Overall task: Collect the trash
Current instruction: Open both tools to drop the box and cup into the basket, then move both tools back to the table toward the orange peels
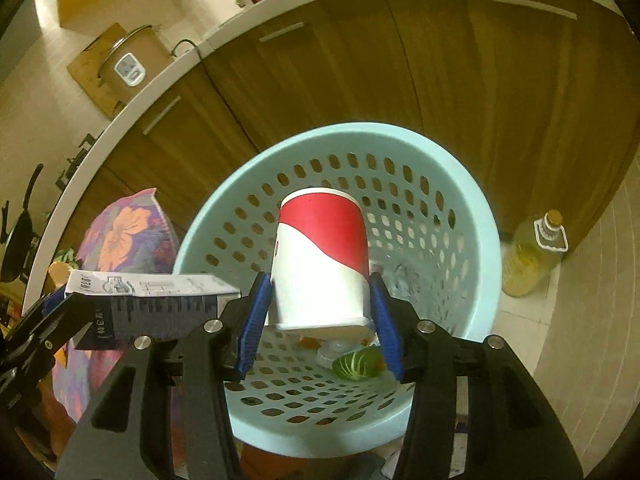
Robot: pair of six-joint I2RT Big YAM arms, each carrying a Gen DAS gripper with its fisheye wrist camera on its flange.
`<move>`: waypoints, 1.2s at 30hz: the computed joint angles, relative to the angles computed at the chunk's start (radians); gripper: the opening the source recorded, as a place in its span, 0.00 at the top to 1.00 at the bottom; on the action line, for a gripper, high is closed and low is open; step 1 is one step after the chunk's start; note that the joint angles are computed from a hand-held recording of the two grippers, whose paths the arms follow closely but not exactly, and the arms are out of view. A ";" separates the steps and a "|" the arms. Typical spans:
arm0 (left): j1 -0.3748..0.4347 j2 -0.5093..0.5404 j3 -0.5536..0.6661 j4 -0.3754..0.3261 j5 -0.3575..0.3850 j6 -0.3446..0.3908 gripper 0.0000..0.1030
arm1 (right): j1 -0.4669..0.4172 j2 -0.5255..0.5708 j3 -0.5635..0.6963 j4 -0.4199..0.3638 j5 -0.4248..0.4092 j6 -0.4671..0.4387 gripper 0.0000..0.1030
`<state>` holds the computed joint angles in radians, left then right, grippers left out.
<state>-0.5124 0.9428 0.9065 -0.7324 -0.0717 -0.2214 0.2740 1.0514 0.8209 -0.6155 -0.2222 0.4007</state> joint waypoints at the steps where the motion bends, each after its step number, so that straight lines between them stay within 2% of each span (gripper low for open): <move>1: 0.001 0.006 0.005 -0.006 0.004 0.002 0.48 | -0.001 0.004 0.001 -0.004 0.005 0.003 0.53; 3: 0.010 0.024 0.015 -0.019 0.026 -0.002 0.48 | -0.009 0.020 0.007 -0.011 -0.006 0.008 0.51; 5: 0.019 0.022 0.015 -0.026 0.029 -0.011 0.47 | -0.011 0.016 0.002 -0.013 -0.023 0.017 0.36; 6: 0.026 0.018 0.014 -0.028 0.038 -0.013 0.45 | -0.012 0.010 0.000 -0.014 -0.025 0.016 0.34; 14: 0.087 -0.119 -0.010 -0.051 0.051 -0.013 0.41 | 0.037 -0.038 0.018 -0.025 0.000 -0.008 0.34; 22: 0.165 -0.274 -0.020 -0.126 0.022 0.009 0.40 | 0.198 -0.062 0.084 -0.041 0.068 -0.027 0.34; 27: 0.311 -0.395 -0.029 -0.198 0.061 0.050 0.38 | 0.307 -0.040 0.140 -0.030 0.092 -0.038 0.34; 30: 0.449 -0.459 -0.034 -0.236 0.124 0.091 0.36 | 0.379 -0.015 0.179 -0.017 0.118 -0.057 0.34; 33: 0.636 -0.504 -0.042 -0.267 0.226 0.145 0.35 | 0.462 0.023 0.226 -0.005 0.154 -0.080 0.34; 36: 0.762 -0.530 -0.057 -0.279 0.246 0.219 0.35 | 0.533 0.073 0.276 0.011 0.181 -0.108 0.34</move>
<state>0.2498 0.4132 0.8492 -1.0112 0.1743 -0.0028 0.8074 1.1245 1.0972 -0.6043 -0.0414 0.2928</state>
